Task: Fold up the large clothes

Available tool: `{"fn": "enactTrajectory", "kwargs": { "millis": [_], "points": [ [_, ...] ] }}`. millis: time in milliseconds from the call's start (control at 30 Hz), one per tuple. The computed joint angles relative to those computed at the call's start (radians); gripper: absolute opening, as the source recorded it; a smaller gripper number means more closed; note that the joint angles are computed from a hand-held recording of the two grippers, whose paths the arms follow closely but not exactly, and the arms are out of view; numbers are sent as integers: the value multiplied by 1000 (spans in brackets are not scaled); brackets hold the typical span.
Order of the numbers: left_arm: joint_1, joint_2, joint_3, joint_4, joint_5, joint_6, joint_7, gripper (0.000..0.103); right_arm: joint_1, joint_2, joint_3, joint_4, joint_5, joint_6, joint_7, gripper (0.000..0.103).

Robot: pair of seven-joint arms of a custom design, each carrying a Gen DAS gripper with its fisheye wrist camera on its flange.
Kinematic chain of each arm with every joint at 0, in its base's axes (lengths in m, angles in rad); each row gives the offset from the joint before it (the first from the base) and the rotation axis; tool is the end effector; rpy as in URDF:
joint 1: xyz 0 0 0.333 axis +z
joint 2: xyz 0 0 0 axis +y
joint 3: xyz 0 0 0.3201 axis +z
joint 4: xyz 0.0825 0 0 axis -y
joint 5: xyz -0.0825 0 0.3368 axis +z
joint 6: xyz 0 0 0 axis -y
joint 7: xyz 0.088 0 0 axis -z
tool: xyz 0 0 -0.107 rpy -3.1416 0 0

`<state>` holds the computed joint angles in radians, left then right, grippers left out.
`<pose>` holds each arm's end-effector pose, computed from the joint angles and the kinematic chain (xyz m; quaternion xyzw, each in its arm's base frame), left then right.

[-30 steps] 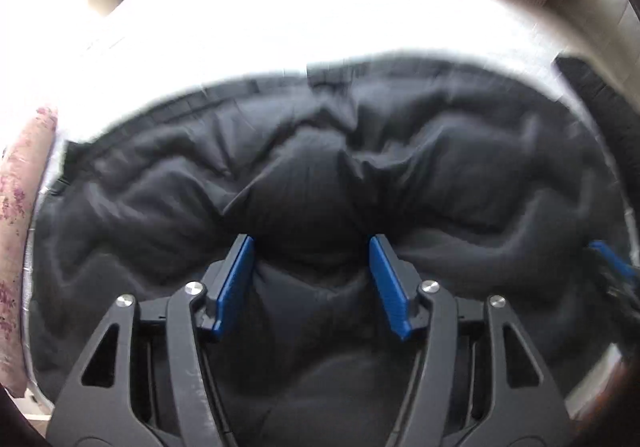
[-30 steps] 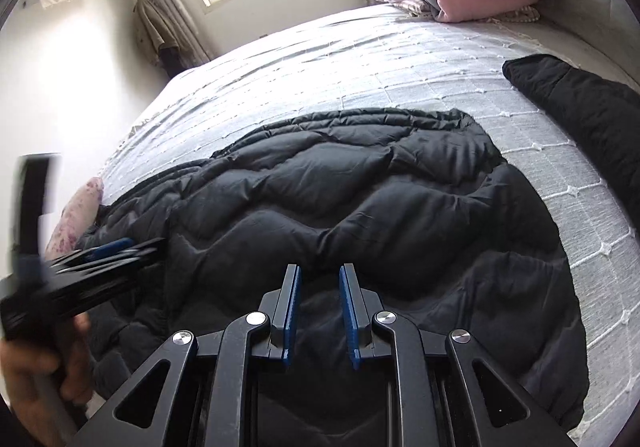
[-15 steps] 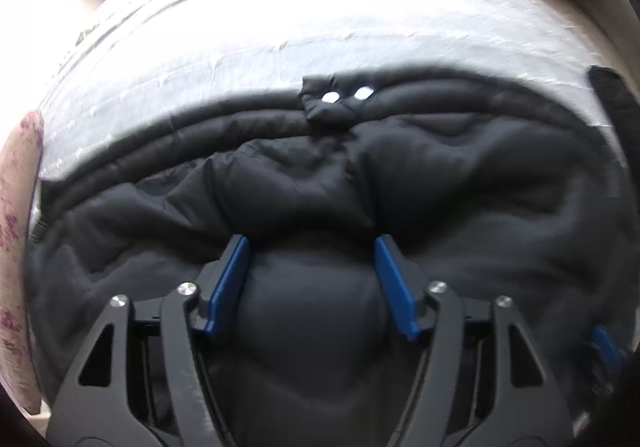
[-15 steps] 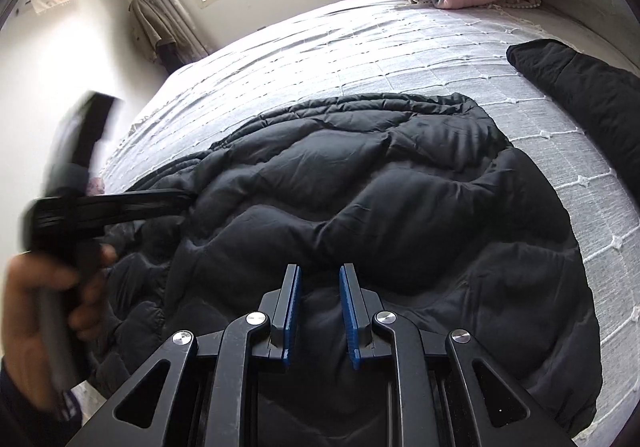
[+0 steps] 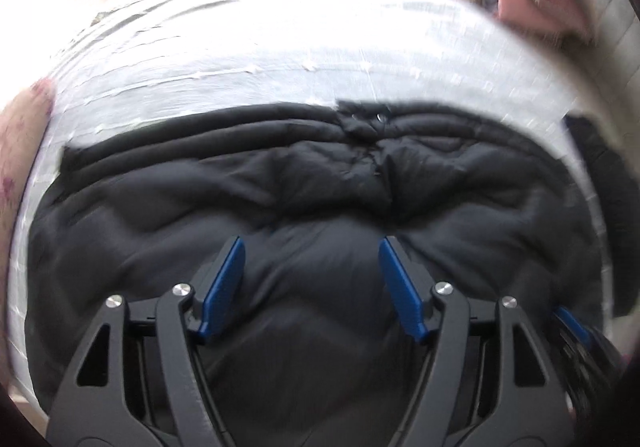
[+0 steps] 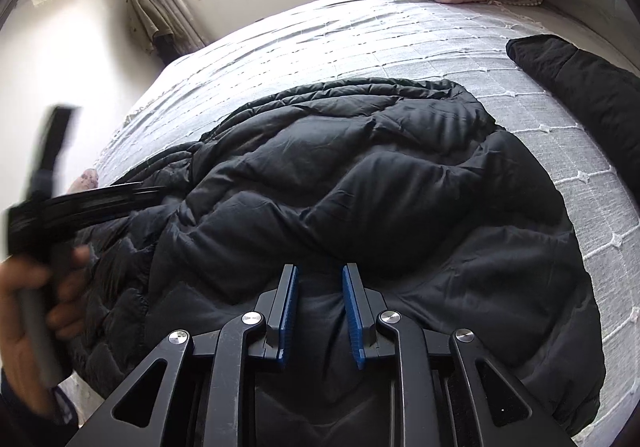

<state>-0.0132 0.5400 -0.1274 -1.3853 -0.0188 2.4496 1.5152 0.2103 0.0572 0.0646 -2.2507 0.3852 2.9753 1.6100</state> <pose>0.7049 -0.0772 0.4792 -0.6690 0.6950 -0.2251 0.1370 0.5244 0.1204 0.4492 -0.6238 0.7064 -0.1132 0.3148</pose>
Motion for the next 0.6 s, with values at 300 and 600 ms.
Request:
{"fn": "enactTrajectory", "kwargs": {
  "millis": [300, 600],
  "points": [
    [224, -276, 28, -423, -316, 160, 5, 71, 12, -15, -14, -19, -130, 28, 101, 25],
    [351, -337, 56, -587, -589, 187, 232, 71, 37, -67, -11, -79, -422, 142, 290, 27]
  ]
}}
